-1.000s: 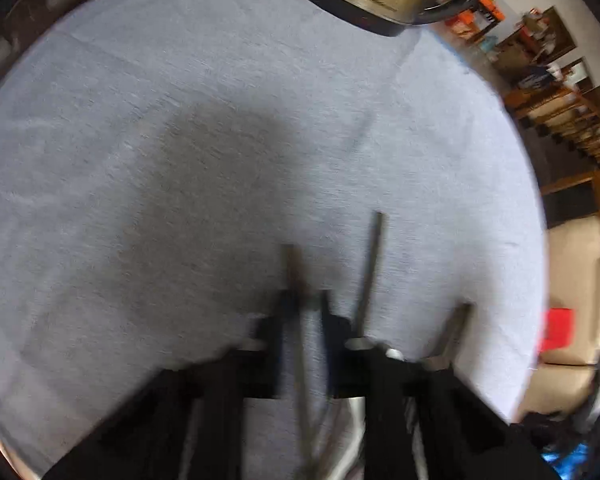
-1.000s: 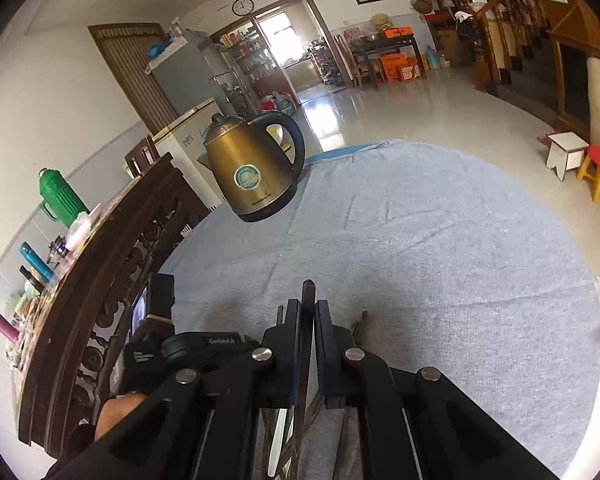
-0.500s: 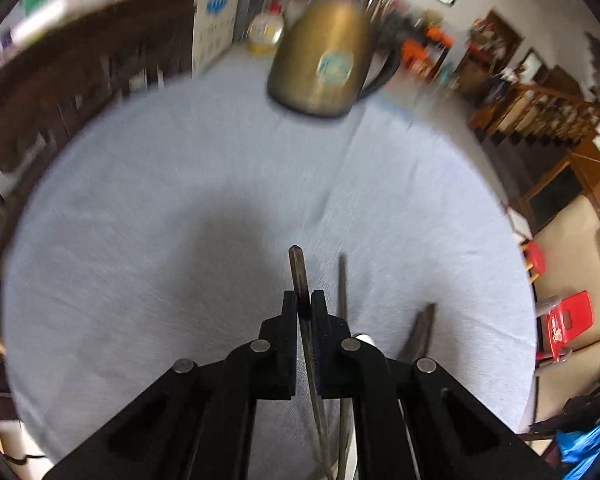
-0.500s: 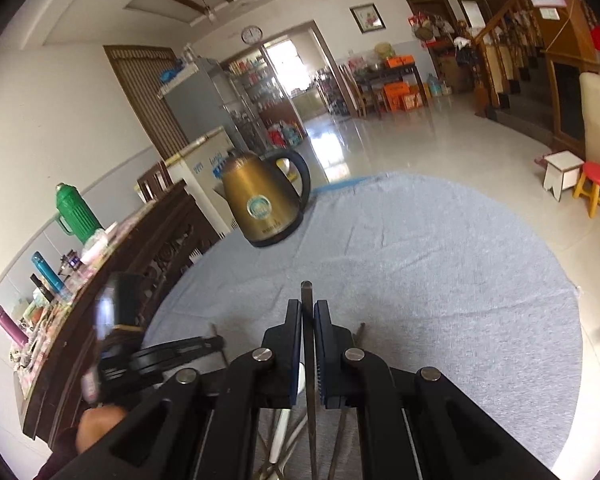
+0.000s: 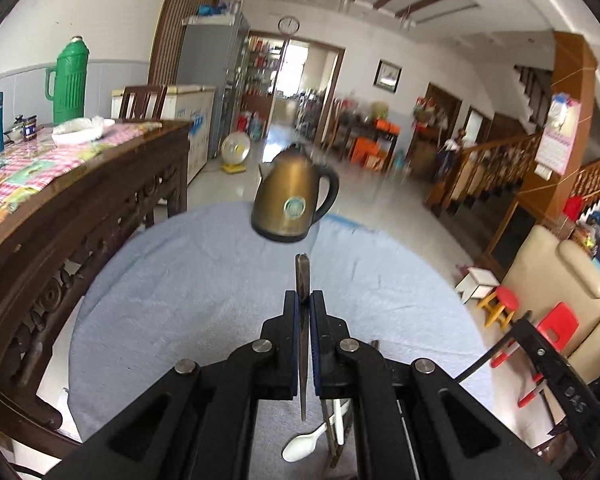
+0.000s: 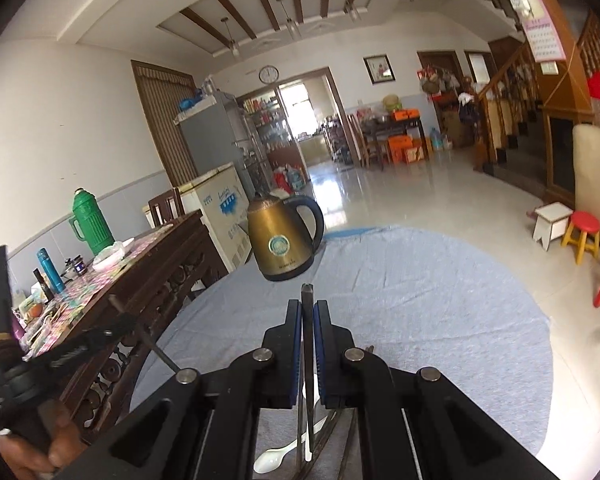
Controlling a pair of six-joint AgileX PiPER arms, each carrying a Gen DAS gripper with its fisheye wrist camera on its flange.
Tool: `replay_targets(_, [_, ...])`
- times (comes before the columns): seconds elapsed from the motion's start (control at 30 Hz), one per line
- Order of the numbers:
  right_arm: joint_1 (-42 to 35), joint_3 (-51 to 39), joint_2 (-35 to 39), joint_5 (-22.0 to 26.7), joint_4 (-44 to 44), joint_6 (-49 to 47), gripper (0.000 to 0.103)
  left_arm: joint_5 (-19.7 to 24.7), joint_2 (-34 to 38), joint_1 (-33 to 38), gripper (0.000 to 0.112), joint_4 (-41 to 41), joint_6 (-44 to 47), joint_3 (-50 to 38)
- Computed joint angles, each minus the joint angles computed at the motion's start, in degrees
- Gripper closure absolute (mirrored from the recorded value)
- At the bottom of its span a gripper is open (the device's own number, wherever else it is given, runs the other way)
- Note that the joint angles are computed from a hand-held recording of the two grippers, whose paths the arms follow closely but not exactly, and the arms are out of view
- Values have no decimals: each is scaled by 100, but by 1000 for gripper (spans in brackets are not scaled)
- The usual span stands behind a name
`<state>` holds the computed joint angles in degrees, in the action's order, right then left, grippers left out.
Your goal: Organize utensils
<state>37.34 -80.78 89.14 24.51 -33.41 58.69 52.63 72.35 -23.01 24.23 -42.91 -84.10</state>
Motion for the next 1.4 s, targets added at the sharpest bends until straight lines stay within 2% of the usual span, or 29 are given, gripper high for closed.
replay_targets(0.1, [206, 105, -240, 88, -574, 525, 96, -109, -298, -109, 107, 98, -81, 104])
replay_targets(0.37, [749, 79, -803, 440, -1560, 1259, 96, 76, -870, -858, 107, 545, -337, 43])
replay_targets(0.57, [1213, 131, -1195, 697, -1867, 1363, 96, 358, -1061, -1547, 107, 985, -685, -17])
replay_targets(0.7, [1544, 215, -1364, 1002, -1927, 1258, 96, 290, -1101, -1560, 107, 709, -610, 197])
replay_targets(0.9, [1399, 505, -1321, 972, -1001, 644, 96, 426, -982, -1765, 107, 648, -884, 560])
replay_targets(1.03, [1155, 682, -1197, 876, -316, 172, 96, 462, -854, -1493, 107, 195, -726, 848])
replay_targets(1.27, [409, 923, -1191, 666, 1991, -1660, 91, 500, -820, -982, 107, -693, -237, 1062])
replay_targets(1.33, [261, 1066, -1282, 533, 2236, -1768, 86, 501, -915, -967, 104, -580, -288, 1087])
replay_targets(1.4, [101, 1277, -1437, 320, 2388, -1788, 81, 506, -1027, -969, 92, -430, -366, 1104])
